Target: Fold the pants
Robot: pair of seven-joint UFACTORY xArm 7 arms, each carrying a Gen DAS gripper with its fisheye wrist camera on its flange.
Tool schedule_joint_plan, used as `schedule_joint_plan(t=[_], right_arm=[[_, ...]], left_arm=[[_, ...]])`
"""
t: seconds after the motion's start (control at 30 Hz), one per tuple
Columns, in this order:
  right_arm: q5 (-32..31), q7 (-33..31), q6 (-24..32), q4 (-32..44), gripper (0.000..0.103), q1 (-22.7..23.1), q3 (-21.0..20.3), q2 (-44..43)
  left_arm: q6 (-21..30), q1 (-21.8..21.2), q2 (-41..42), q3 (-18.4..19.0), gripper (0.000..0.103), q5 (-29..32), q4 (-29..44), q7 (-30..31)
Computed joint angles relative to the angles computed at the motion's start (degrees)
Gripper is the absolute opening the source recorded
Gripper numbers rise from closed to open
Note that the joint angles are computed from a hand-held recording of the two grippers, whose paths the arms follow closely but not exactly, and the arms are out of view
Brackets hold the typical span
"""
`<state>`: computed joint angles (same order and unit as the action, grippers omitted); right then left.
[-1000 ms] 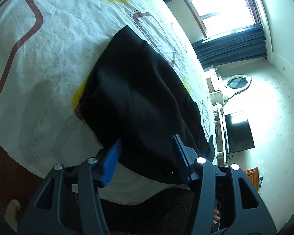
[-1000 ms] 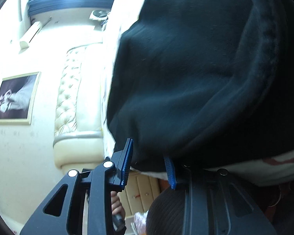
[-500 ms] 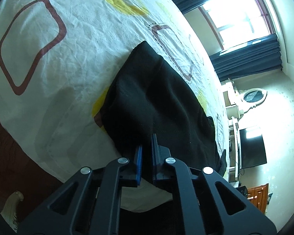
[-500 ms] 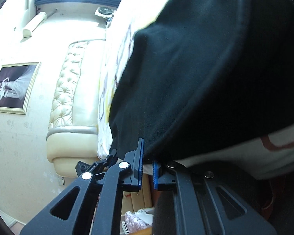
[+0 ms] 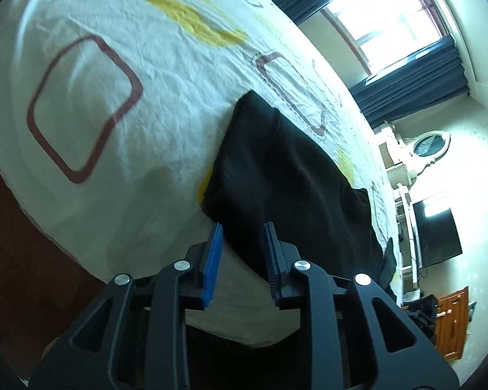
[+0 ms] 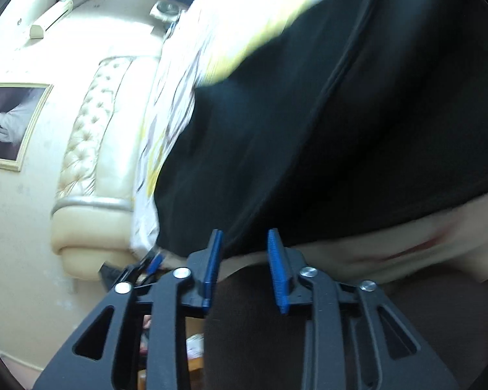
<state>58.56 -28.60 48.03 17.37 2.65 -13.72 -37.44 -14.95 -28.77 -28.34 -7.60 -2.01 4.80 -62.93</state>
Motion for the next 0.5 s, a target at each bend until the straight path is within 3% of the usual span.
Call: schedule_joint_plan(t=[0.03,0.13,0.2,0.3,0.33,0.47,0.5], right_arm=[[-4.36,0.99,0.73,1.2,0.031,-3.32,-1.21,-0.5],[-15.5,0.49,1.41,9.08,0.033,-11.74,-6.24,4.18],[-17.38,-0.68,1.18,15.65,0.041,-14.94,-10.04,10.43],[-13.37,-2.36,1.92,25.11,0.042,-17.54,-13.7,20.5],[-12.9,-2.4,1.03,27.6,0.042,-17.97,-13.08,22.73],[-14.46,1.19,-3.02,36.94,0.042,-18.54,-7.28,30.71],[-16.57,2.74,-3.36,39.97,0.042,-18.68,-5.71,33.41]], left_arm=[[2.15,2.52,-2.57,-2.78,0.024,-0.91,-0.43,-0.07],[5.14,5.86,-5.1,-4.24,0.026,-1.11,0.02,0.65],[5.02,6.21,-3.13,-3.16,0.03,-1.07,1.81,1.16],[3.2,4.15,3.88,-0.53,0.037,-0.86,6.67,2.13],[2.68,3.65,6.22,-0.22,0.037,-0.83,8.28,2.35],[2.77,6.18,14.5,-5.62,0.037,-2.38,15.68,2.97],[2.16,5.7,16.66,-5.53,0.038,-2.3,17.39,3.19]])
